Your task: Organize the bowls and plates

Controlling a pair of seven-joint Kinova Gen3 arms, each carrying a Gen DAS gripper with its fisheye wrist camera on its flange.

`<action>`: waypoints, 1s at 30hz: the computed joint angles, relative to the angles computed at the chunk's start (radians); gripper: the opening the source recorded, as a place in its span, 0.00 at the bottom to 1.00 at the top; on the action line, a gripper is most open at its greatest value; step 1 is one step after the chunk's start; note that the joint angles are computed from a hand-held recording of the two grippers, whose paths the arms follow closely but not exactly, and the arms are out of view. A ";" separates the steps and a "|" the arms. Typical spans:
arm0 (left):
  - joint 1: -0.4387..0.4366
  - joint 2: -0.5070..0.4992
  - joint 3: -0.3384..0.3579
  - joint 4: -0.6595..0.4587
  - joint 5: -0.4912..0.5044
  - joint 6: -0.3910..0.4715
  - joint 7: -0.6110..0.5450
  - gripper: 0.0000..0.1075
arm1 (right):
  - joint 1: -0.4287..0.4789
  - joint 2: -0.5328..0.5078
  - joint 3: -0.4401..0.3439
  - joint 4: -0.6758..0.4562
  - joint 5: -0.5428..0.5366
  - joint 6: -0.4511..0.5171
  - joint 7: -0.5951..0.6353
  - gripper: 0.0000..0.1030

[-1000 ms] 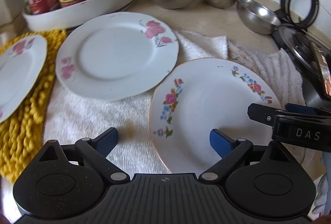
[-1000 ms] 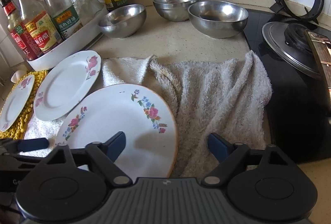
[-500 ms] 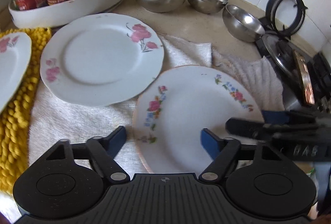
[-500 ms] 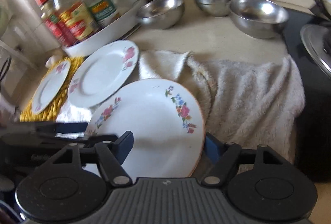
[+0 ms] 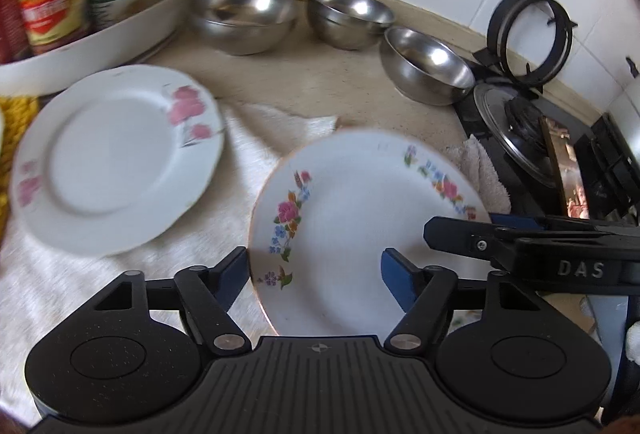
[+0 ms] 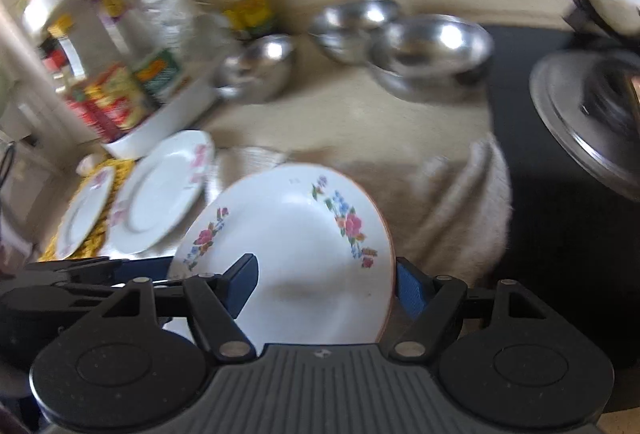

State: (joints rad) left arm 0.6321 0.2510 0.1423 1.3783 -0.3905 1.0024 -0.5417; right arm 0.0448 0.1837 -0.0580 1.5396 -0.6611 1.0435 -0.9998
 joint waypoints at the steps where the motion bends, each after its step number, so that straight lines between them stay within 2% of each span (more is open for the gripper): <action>1: 0.007 0.012 -0.011 -0.010 -0.002 0.005 -0.003 0.70 | -0.009 0.003 0.000 0.004 0.015 -0.020 -0.004 0.89; 4: -0.024 0.000 0.002 0.012 0.015 -0.030 -0.019 0.73 | -0.040 -0.013 -0.008 0.022 0.063 -0.093 -0.020 0.90; 6: -0.007 -0.013 -0.016 0.018 -0.011 -0.009 0.017 0.73 | -0.065 -0.034 0.005 0.038 0.110 -0.143 -0.037 0.91; 10: -0.013 -0.078 -0.014 0.066 -0.062 0.006 0.091 0.76 | -0.042 -0.050 0.002 0.041 0.085 -0.174 -0.018 0.91; 15: -0.058 -0.139 0.003 0.117 -0.102 0.052 0.202 0.76 | -0.044 -0.029 -0.022 -0.007 0.003 -0.129 0.070 0.91; 19: -0.115 -0.175 0.019 0.148 -0.093 0.076 0.238 0.76 | -0.098 0.040 -0.055 -0.098 0.017 -0.082 0.038 0.91; 24: -0.227 -0.236 0.014 0.223 0.028 0.009 0.115 0.75 | -0.202 0.088 -0.090 -0.179 0.123 -0.120 -0.047 0.91; 30: -0.330 -0.281 0.009 0.285 0.132 -0.080 0.004 0.75 | -0.273 0.166 -0.106 -0.285 0.221 -0.095 -0.155 0.91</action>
